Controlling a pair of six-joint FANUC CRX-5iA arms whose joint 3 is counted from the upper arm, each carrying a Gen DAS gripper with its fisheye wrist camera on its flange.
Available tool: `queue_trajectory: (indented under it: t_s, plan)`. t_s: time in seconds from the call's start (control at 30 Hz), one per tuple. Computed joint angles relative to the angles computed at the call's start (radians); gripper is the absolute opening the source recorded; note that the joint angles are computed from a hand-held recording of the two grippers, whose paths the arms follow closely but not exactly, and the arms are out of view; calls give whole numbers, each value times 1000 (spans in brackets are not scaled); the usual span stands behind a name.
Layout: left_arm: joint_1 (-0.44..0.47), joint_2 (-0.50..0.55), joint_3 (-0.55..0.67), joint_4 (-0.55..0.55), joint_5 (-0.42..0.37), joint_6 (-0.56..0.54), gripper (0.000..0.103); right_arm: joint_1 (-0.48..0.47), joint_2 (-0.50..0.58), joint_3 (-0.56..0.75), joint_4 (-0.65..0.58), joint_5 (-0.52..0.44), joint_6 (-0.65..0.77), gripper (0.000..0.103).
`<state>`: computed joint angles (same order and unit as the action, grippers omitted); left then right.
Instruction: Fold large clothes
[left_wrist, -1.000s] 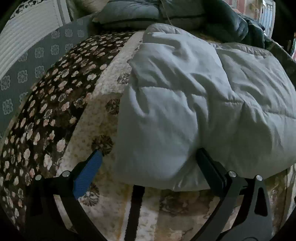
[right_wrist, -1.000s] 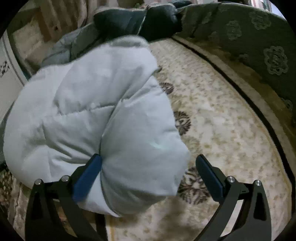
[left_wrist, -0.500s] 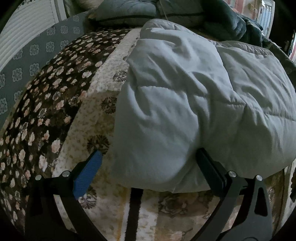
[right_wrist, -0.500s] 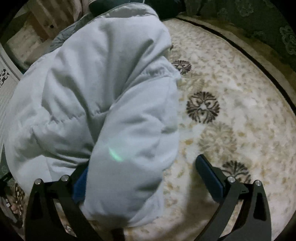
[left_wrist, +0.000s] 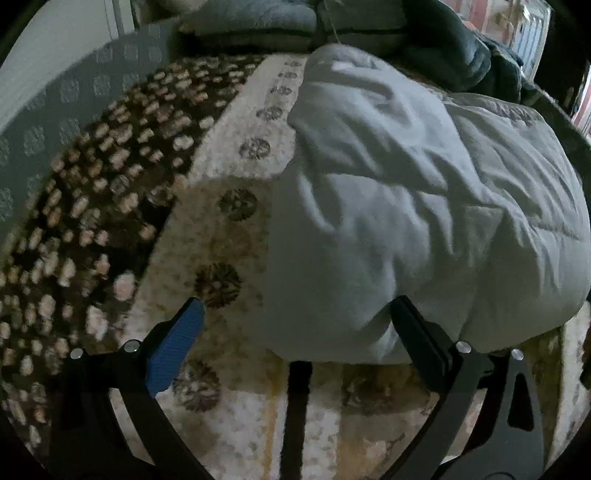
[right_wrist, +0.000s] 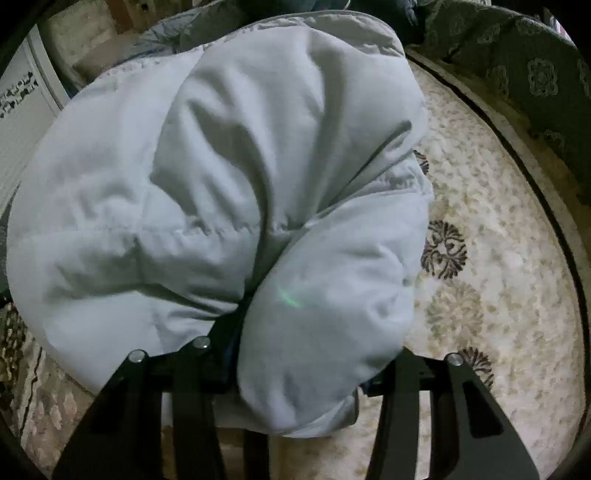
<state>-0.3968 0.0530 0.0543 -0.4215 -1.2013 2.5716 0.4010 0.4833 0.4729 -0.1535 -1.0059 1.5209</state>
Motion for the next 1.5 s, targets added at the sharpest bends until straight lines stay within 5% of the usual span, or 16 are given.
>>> queue_trajectory:
  t_s: [0.33,0.53,0.6,0.67,0.93,1.1,1.37,1.5]
  plan:
    - [200,5,-205,323,328,-291,100,7,-2,9,26,-28,-14,47]
    - [179,58,-131,256,293,-275,100,-6,32,63,10,-55,-16,47]
    - [192,44,-157,290,326,-301,94,-21,41,77,-14,-61,-6,50]
    - [219,19,-206,385,386,-379,66,-33,45,90,-40,-68,-3,50]
    - [200,69,-84,313,251,-349,56,-76,69,133,-124,-89,35,49]
    - [168,107,5,242,156,-311,47,-70,46,95,-108,-45,47,39]
    - [94,176,175,104,-25,-263,36,-26,-51,-32,-2,106,37,25]
    - [-14,190,266,10,-98,-157,32,1,-151,-142,71,246,45,22]
